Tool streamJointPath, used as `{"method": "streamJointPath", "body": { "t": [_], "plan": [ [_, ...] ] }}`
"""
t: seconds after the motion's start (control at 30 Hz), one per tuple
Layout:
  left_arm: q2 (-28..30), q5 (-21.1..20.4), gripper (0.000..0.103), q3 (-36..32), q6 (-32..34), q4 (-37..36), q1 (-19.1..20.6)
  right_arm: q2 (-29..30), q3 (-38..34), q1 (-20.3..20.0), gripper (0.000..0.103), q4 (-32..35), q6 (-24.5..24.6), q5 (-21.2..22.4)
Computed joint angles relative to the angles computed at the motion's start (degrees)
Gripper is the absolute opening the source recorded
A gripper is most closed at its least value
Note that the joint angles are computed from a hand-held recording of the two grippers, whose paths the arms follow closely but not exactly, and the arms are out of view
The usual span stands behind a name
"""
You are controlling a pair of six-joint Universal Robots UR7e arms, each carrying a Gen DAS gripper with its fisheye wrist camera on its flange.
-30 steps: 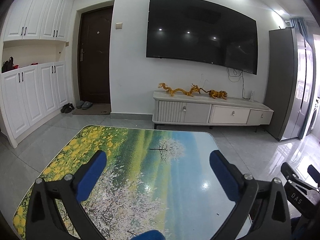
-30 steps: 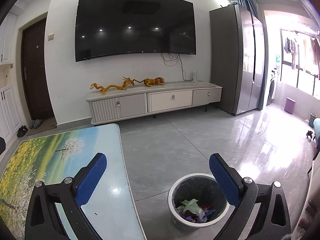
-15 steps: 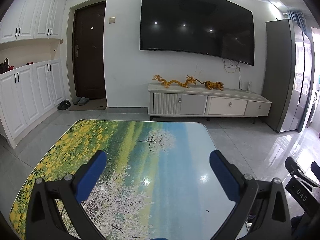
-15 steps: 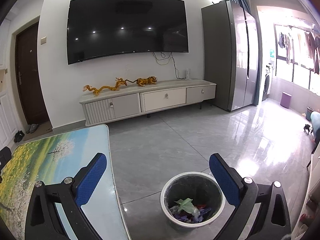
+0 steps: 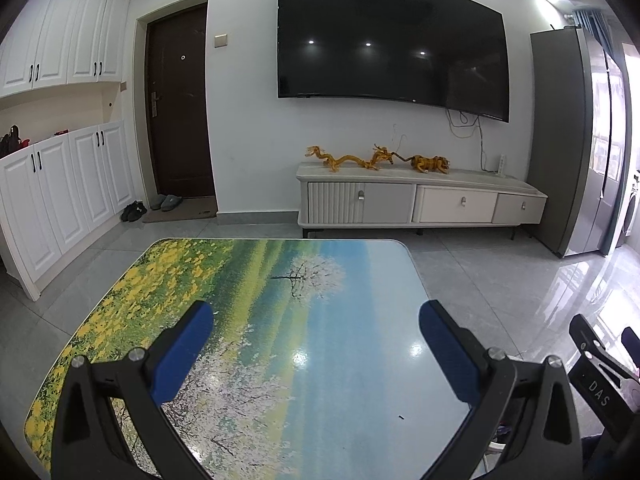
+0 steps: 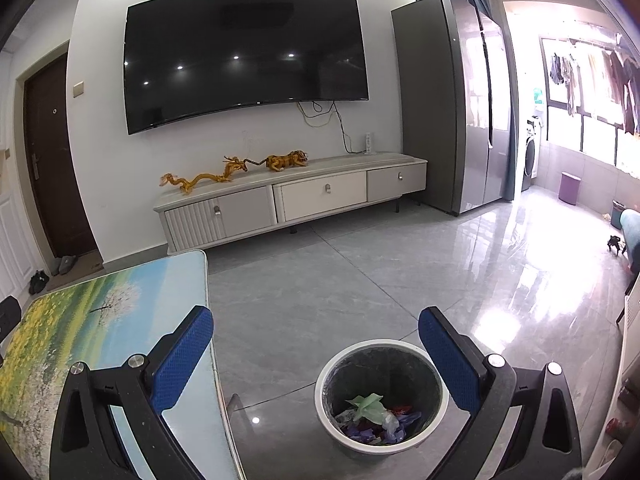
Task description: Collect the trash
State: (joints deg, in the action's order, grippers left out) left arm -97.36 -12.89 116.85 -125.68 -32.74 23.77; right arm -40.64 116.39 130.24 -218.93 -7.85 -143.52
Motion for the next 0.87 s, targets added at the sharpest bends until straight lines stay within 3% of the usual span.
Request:
{"method": "streamJointPath", "body": {
  "t": [0.23, 0.7, 0.87],
  "plan": [
    [-0.6, -0.3, 0.103, 0.6, 3.6, -3.1, 0.2, -0.2, 0.4, -0.2, 0.103, -0.3, 0.3, -0.1],
    [-0.3, -0.2, 0.103, -0.1, 1.7, -0.9, 1.4, 0.2, 0.1, -0.4, 0.103, 1.3, 0.8, 0.0],
    [-1.3, -0.1, 0.103, 0.7, 4.2, -3.4, 1.6, 0.6, -0.4, -0.3, 0.103, 2.0, 0.5, 0.0]
  ]
}}
